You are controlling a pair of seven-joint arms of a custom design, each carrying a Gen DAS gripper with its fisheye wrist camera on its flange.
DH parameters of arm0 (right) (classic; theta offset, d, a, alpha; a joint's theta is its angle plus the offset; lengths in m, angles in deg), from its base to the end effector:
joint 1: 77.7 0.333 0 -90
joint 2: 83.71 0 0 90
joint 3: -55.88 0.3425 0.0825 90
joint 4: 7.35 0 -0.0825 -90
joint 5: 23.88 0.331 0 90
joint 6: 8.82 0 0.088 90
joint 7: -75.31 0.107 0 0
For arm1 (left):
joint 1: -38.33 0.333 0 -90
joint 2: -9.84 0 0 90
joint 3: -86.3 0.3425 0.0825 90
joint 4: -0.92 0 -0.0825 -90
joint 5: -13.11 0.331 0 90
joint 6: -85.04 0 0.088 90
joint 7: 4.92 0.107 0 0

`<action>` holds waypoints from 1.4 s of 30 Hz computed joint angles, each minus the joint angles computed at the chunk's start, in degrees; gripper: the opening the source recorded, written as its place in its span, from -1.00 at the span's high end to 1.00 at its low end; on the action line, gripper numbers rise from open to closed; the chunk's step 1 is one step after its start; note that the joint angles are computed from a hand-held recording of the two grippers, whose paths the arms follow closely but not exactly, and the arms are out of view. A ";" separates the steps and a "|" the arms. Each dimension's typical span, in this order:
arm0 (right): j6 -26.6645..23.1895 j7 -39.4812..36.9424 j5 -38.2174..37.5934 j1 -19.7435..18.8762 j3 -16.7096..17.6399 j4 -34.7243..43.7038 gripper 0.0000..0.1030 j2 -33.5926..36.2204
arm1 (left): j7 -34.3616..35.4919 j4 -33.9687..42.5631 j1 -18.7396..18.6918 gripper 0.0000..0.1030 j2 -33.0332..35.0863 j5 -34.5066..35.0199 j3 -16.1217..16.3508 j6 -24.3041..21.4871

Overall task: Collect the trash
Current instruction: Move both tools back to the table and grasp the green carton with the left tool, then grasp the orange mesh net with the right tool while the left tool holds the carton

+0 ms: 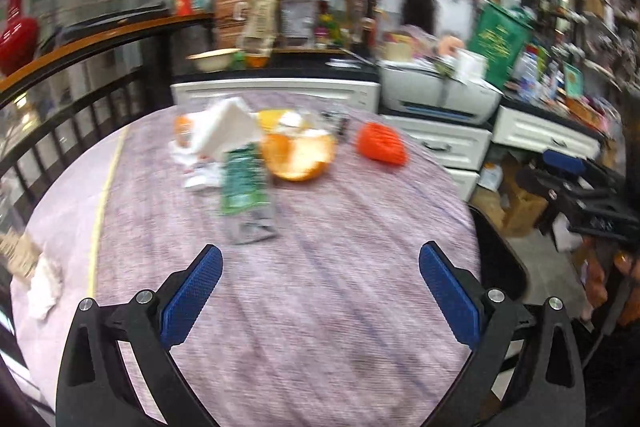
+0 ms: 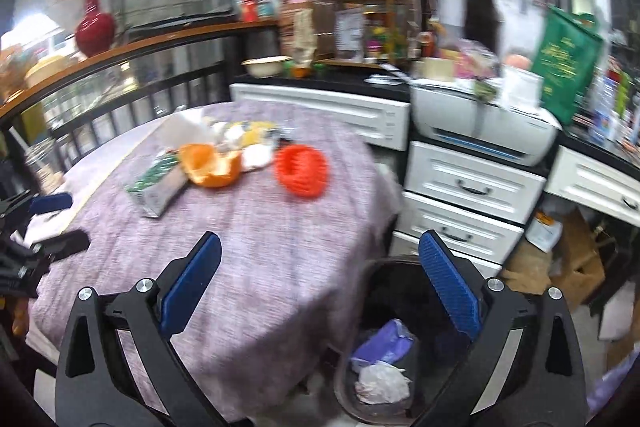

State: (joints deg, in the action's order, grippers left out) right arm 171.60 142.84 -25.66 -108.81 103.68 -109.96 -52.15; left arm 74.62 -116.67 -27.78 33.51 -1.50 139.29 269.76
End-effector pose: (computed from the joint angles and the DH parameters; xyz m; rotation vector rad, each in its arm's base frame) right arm 0.6622 0.0756 0.4947 -1.8354 1.1856 -0.6116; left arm 0.5748 -0.1861 0.4829 -1.6580 1.6350 -0.8667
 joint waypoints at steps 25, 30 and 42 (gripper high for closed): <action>-10.46 -4.09 7.52 26.55 -24.40 21.34 -0.89 6.88 | 0.54 27.55 41.04 -0.89 8.43 1.93 -34.11 -23.46; -13.18 -3.41 9.06 28.11 -27.37 24.74 -0.89 8.64 | -0.75 36.10 46.86 -0.67 12.86 3.74 -38.67 -30.56; -19.86 -4.66 9.58 32.37 -31.15 36.55 -0.89 14.97 | -5.48 33.83 54.51 0.05 11.64 8.67 -48.16 -27.58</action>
